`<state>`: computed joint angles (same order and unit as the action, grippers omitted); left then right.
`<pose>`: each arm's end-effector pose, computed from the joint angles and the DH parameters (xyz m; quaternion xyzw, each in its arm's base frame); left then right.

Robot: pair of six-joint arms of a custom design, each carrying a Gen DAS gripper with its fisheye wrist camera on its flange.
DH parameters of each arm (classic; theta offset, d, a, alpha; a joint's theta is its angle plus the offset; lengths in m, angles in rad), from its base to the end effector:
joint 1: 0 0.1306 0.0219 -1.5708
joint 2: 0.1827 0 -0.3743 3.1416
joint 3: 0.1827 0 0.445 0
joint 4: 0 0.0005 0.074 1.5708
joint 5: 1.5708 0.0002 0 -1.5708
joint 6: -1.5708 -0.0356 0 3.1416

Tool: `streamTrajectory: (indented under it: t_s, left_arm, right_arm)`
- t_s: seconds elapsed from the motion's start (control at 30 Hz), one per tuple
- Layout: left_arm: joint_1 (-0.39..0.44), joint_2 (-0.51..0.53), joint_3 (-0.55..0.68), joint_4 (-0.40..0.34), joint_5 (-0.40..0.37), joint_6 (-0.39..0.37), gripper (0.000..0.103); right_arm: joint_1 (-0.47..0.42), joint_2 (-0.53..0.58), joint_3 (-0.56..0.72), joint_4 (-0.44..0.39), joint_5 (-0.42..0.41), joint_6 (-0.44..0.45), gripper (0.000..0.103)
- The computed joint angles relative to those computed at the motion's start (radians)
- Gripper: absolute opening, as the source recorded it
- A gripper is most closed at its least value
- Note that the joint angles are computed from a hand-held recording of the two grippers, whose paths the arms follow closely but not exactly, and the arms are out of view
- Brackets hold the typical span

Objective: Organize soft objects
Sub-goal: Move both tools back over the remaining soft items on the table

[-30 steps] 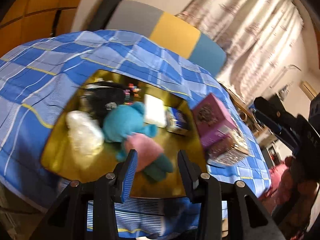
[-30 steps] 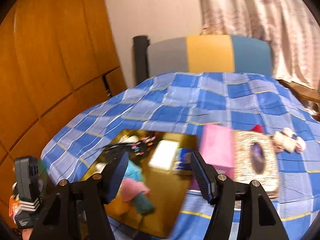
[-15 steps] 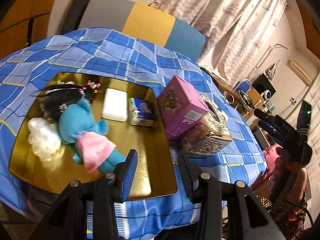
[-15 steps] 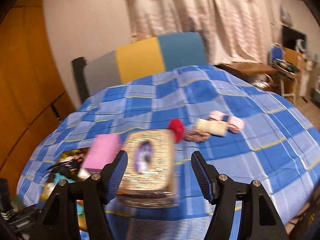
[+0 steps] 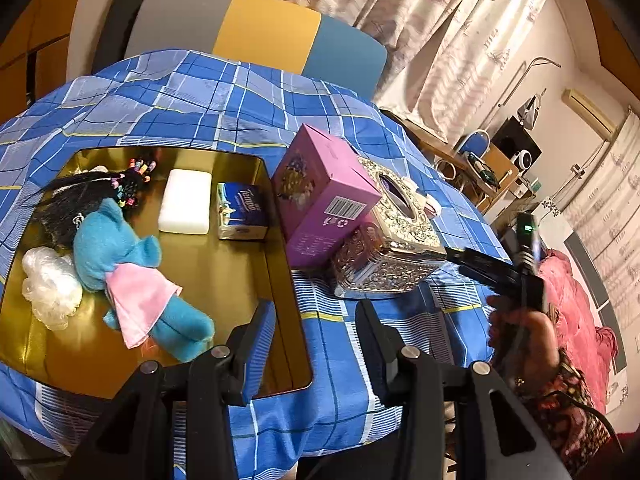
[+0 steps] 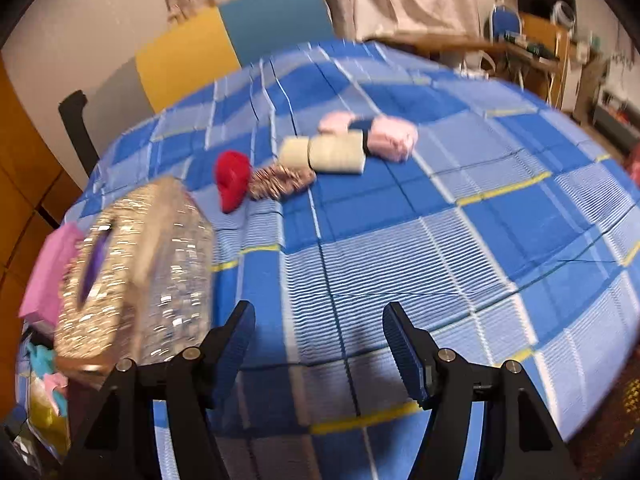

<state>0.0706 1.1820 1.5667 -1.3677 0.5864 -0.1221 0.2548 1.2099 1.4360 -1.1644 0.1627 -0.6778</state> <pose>0.4155 0.0091 0.5776 0.1073 0.9138 -0.2487 0.3026 0.4405 0.1083 0.5106 0.2236 0.9209 0.0704 0.3116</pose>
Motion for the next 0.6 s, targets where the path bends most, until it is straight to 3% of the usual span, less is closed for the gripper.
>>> streamTrajectory:
  t_s: [0.3,0.6]
  left_arm:
    - [-0.012,0.029,0.047,0.0,-0.003,0.039,0.042]
    - [-0.011,0.071,0.116,0.001,-0.022,0.067,0.042]
  right_arm:
    - [-0.093,0.202,0.172,0.081,-0.117,0.069,0.068]
    - [-0.12,0.434,0.404,0.025,-0.15,0.101,0.074]
